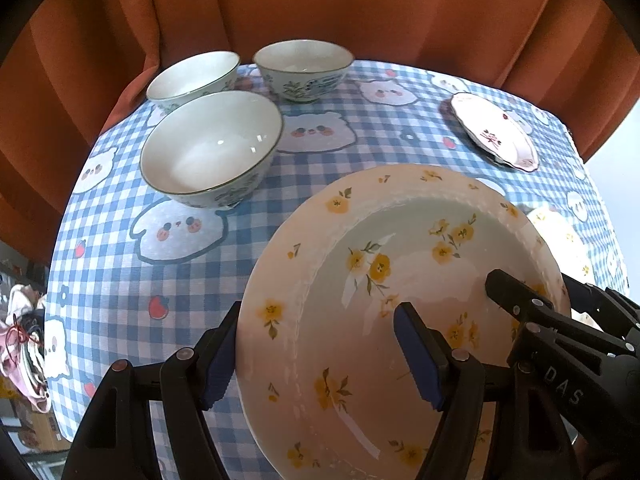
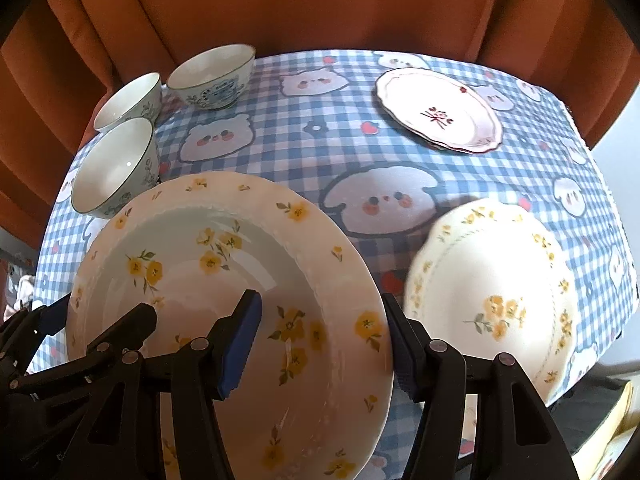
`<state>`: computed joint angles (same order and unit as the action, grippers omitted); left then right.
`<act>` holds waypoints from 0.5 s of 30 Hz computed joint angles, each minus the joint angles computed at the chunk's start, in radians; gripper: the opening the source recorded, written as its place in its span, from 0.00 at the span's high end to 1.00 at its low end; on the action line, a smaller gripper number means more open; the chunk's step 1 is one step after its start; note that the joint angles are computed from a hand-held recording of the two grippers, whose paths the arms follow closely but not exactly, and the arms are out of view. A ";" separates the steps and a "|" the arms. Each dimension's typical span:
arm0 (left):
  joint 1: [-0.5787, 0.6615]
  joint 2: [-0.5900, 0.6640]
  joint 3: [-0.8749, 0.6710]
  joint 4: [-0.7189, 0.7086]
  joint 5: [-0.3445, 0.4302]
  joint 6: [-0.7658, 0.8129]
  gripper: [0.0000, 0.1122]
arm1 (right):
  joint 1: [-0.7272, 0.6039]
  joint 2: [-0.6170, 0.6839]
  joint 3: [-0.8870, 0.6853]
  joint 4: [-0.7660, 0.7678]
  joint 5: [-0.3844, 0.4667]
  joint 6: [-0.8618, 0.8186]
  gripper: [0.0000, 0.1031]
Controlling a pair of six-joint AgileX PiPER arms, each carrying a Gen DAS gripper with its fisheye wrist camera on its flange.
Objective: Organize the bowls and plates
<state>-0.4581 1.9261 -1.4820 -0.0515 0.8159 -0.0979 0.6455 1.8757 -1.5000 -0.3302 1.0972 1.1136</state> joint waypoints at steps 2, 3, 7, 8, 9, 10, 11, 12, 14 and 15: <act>-0.021 -0.010 0.010 0.012 -0.013 -0.020 0.34 | -0.002 -0.028 0.038 -0.006 -0.016 0.011 0.39; -0.029 -0.011 0.010 0.017 -0.015 -0.031 0.34 | -0.005 -0.045 0.060 -0.007 -0.027 0.017 0.39; -0.081 -0.007 -0.005 0.058 0.002 -0.111 0.34 | -0.025 -0.107 0.147 0.000 -0.064 0.009 0.39; -0.096 -0.006 -0.009 0.074 0.008 -0.139 0.34 | -0.031 -0.121 0.165 0.004 -0.071 -0.001 0.39; -0.115 -0.003 -0.016 0.094 0.016 -0.173 0.34 | -0.039 -0.137 0.185 0.007 -0.081 -0.014 0.39; -0.125 0.000 -0.023 0.102 0.023 -0.193 0.34 | -0.048 -0.154 0.207 0.009 -0.091 -0.025 0.39; -0.140 0.003 -0.030 0.112 0.030 -0.219 0.34 | -0.058 -0.170 0.228 0.014 -0.101 -0.038 0.39; -0.159 0.008 -0.042 0.125 0.042 -0.253 0.34 | -0.074 -0.189 0.251 0.025 -0.112 -0.061 0.39; -0.182 0.014 -0.055 0.136 0.052 -0.288 0.34 | -0.094 -0.218 0.282 0.035 -0.122 -0.094 0.39; -0.200 0.022 -0.070 0.143 0.062 -0.313 0.34 | -0.109 -0.237 0.302 0.039 -0.127 -0.114 0.39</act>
